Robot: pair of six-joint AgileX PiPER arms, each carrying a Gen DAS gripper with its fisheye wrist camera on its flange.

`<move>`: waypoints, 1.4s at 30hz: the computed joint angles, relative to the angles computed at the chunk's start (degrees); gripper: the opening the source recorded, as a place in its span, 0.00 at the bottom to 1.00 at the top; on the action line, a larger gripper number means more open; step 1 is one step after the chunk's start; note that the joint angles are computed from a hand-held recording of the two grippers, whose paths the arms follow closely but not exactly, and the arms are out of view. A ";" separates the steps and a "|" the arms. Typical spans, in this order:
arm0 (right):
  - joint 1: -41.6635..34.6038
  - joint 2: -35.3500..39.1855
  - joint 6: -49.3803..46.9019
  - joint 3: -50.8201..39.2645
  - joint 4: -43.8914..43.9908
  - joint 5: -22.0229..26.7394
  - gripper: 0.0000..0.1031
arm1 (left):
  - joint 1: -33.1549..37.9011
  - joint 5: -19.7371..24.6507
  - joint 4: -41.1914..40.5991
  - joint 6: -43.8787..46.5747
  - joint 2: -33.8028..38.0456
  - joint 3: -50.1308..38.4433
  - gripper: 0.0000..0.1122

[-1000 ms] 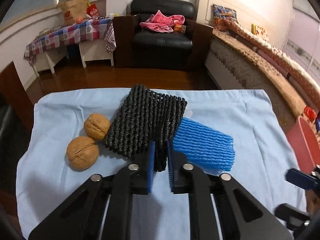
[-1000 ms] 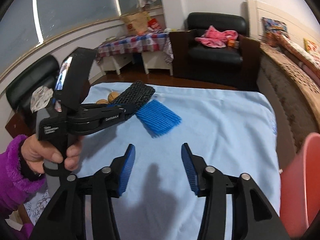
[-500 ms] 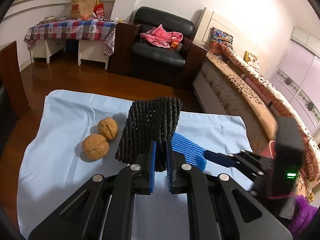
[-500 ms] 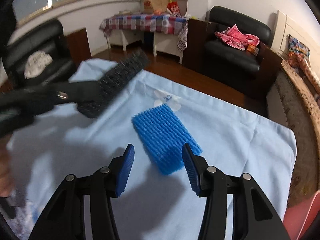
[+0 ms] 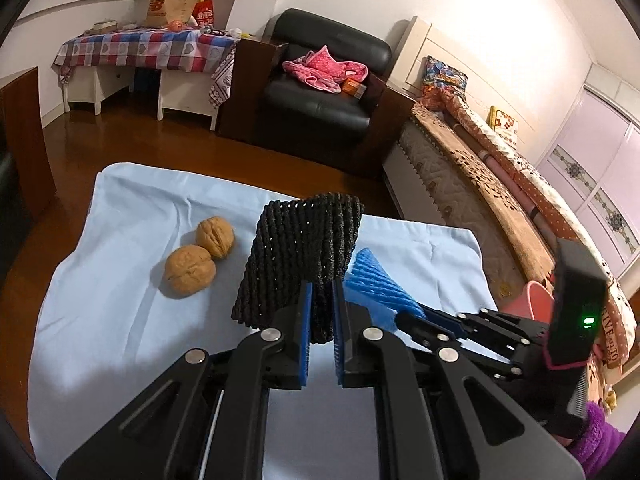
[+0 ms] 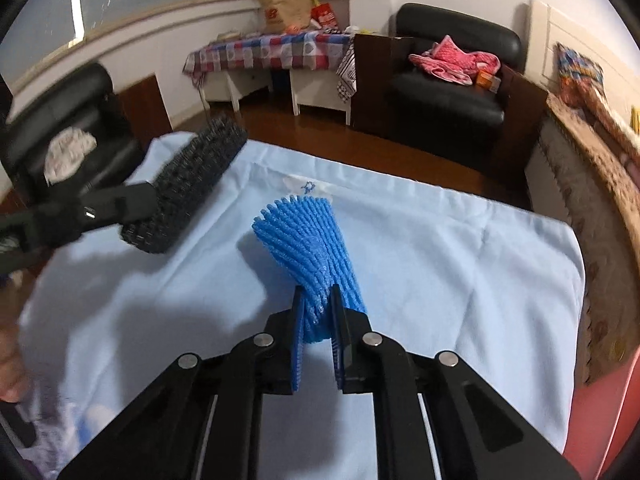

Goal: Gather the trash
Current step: 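Grasp the black mesh sleeve with the left tool while the right tool grasps the blue mesh sleeve, then carry both mesh sleeves over the pink bucket with both tools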

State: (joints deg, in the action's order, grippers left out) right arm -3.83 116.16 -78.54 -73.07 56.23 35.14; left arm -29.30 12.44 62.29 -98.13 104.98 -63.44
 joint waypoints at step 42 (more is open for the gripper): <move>-31.35 -14.57 -9.64 19.37 4.94 19.49 0.11 | -21.84 23.91 -18.14 18.42 12.01 -22.59 0.08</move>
State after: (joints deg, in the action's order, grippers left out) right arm -35.19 101.59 -88.18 -53.69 61.16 54.63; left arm -51.15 36.35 44.16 -79.71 116.99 -86.02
